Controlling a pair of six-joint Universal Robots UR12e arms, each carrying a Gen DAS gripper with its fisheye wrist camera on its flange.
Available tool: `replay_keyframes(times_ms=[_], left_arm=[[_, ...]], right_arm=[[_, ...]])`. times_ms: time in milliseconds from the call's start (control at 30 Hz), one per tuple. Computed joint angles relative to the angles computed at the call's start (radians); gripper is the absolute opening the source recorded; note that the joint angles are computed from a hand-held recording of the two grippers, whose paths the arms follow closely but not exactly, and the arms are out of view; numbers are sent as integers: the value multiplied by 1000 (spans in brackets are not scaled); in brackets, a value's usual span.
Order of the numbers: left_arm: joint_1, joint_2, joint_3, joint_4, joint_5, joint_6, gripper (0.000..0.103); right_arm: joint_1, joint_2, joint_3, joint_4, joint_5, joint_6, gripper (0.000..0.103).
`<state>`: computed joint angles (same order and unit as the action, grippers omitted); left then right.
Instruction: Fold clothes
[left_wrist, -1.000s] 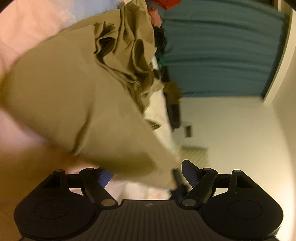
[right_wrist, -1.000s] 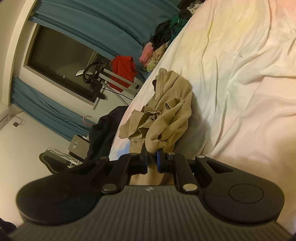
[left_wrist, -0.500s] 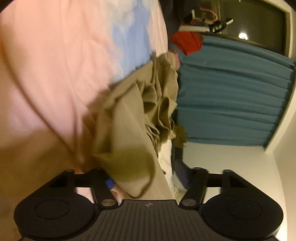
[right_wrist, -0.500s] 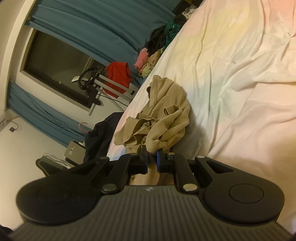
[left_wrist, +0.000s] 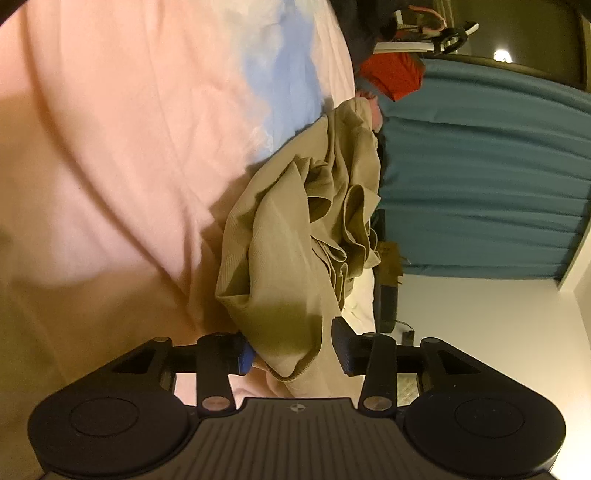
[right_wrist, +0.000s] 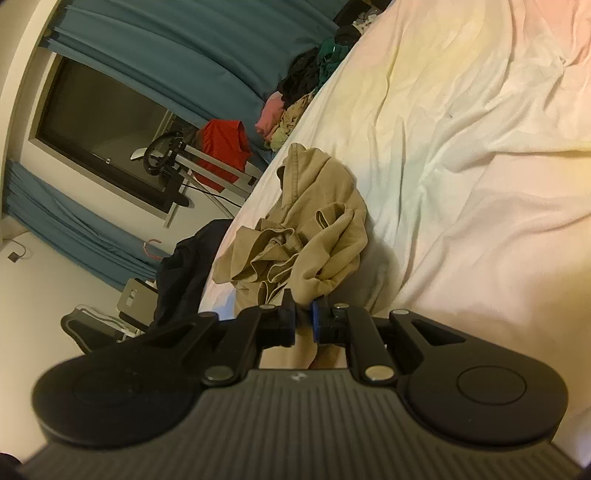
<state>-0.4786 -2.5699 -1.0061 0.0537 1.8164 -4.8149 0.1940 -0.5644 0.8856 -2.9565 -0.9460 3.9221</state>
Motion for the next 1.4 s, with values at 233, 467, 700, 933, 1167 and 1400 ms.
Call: replay_keyframes(times_ms=[233,467,700,933,1167,1400], left_arm=[[-1,-7,15,-6,22,47,19],[7,-12,55,-26,32,190,10],[-24,50,7,11,90,364,9],[-87,131,-86,34,156,356,8],[-155,216,-188,23,202,257,8],[-157,228,-192,-24,195,194,9]], right_arm=[[1,-4,5,10,-9,-17,11],[-2,-15,15,-10,8,-6,11],[-3,-76,100,-114,21,-27,12],[-18,-163,235,-210,54,-63,12],[-50,-274,437,-291,114,-13,11],[-48,-297,468,-286,95,4,12]])
